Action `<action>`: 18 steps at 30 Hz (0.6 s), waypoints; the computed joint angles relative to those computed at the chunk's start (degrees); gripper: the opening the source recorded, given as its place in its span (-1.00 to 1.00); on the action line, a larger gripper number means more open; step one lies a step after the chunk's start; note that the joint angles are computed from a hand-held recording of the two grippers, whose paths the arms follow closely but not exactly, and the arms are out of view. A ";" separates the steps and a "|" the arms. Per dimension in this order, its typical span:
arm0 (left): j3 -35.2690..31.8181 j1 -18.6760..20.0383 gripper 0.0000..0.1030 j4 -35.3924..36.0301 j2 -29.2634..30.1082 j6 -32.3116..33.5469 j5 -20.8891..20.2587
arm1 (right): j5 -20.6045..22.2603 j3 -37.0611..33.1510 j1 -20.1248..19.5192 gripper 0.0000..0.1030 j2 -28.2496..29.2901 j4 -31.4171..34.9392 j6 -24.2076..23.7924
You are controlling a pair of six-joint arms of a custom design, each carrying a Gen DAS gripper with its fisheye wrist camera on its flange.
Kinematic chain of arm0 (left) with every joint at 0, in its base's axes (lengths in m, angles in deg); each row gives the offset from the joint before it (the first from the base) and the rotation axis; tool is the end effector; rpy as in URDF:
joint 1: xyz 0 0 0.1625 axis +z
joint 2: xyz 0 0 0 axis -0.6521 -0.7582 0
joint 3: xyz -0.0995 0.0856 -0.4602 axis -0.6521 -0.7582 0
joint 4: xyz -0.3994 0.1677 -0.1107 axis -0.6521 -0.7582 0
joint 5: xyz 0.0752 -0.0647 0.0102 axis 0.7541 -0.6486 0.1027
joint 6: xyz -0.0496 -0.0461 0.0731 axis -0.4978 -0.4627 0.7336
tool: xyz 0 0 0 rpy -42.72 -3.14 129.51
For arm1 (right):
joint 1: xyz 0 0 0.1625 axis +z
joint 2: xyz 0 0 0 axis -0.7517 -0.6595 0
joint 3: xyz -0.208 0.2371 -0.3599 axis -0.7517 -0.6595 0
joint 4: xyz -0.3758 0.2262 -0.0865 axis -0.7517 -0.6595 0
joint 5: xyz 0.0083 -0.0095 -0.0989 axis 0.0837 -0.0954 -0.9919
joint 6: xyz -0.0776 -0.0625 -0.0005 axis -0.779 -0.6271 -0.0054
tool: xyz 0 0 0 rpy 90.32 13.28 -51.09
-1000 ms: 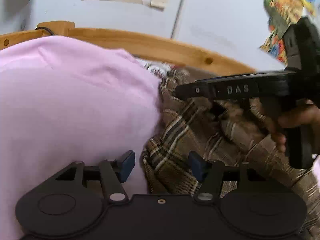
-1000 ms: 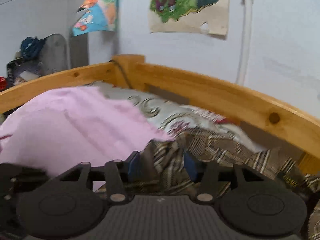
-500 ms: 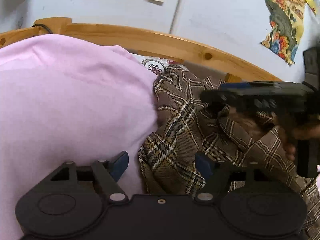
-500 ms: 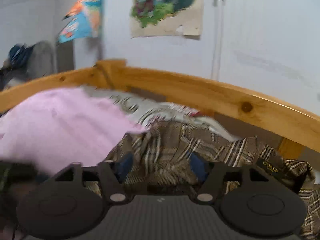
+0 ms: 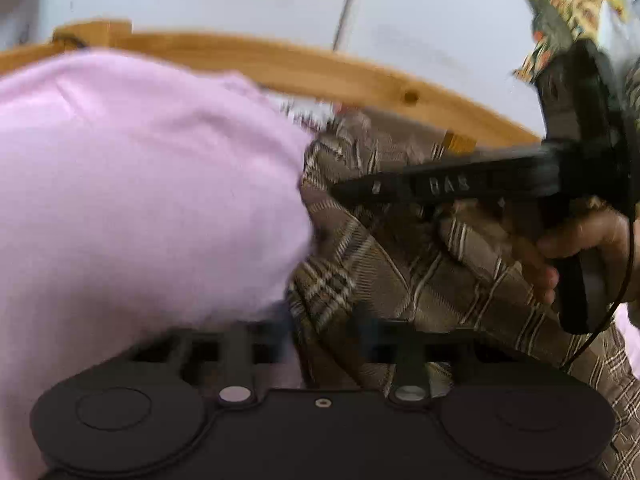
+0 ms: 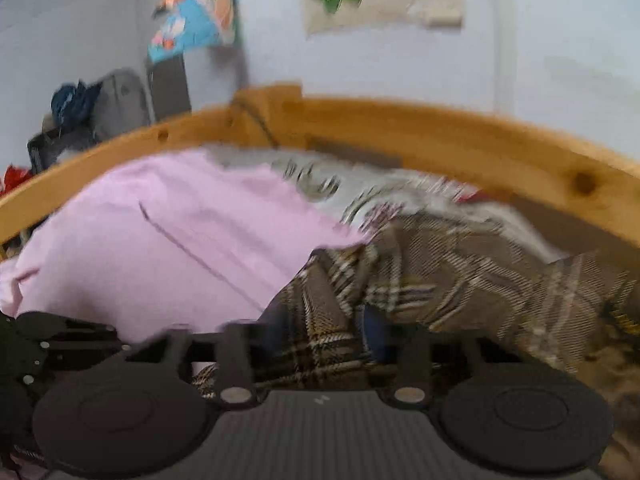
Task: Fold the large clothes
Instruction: 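Release the coat side with both tools and lift them away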
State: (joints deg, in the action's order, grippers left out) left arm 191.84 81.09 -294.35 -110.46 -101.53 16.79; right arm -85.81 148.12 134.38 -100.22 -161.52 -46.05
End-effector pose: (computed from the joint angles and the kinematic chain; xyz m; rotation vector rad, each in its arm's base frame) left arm -0.2005 -0.4581 0.0223 0.1846 2.3033 -1.2268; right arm 0.0959 -0.6468 0.1018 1.5911 -2.5858 0.4569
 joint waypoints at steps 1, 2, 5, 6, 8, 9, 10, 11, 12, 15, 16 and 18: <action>0.17 0.06 -0.90 1.84 -0.46 -3.37 0.22 | -0.69 -0.15 0.31 -0.90 0.32 0.34 0.30; 0.56 -0.24 -0.96 1.28 -0.33 -6.35 1.07 | 0.09 -0.02 0.29 -0.91 0.18 0.67 0.40; 1.63 -1.47 -0.98 -3.52 0.35 -10.92 3.34 | 5.36 1.30 -0.22 -0.92 -1.07 -1.11 -1.59; 1.52 -1.48 -0.98 -2.80 0.21 -12.02 3.69 | 5.77 1.35 -0.15 -0.92 -1.05 -1.77 -1.47; 0.81 -0.81 -0.96 1.37 -0.33 -14.20 3.58 | 3.92 1.74 0.55 -0.92 -0.20 -4.85 -3.29; 0.51 -0.76 -0.85 2.91 -0.33 -14.79 3.91 | 2.33 1.82 0.92 -0.91 0.44 -6.27 -3.56; 0.36 -1.01 -0.77 4.16 -0.26 -15.52 4.52 | 1.32 1.74 1.11 -0.89 0.83 -6.73 -2.97; 0.47 -1.39 -0.57 4.21 -0.11 -15.77 4.90 | 0.81 1.71 1.25 -0.77 1.03 -6.96 -2.27; 0.81 -1.79 -0.35 3.72 -0.12 -15.32 4.64 | 0.86 2.12 1.15 -0.53 0.85 -7.99 -1.68; 1.62 -3.16 0.25 2.80 0.08 -13.47 4.80 | 2.18 3.12 0.45 0.06 -1.53 -6.79 -2.26; 1.67 -3.68 0.33 3.35 0.14 -13.35 5.12 | 2.50 3.48 0.13 0.13 -2.47 -6.21 -2.90; 1.28 -4.71 0.64 6.53 0.21 -14.79 6.51 | 2.83 4.89 -1.09 0.38 -5.18 -5.71 -4.05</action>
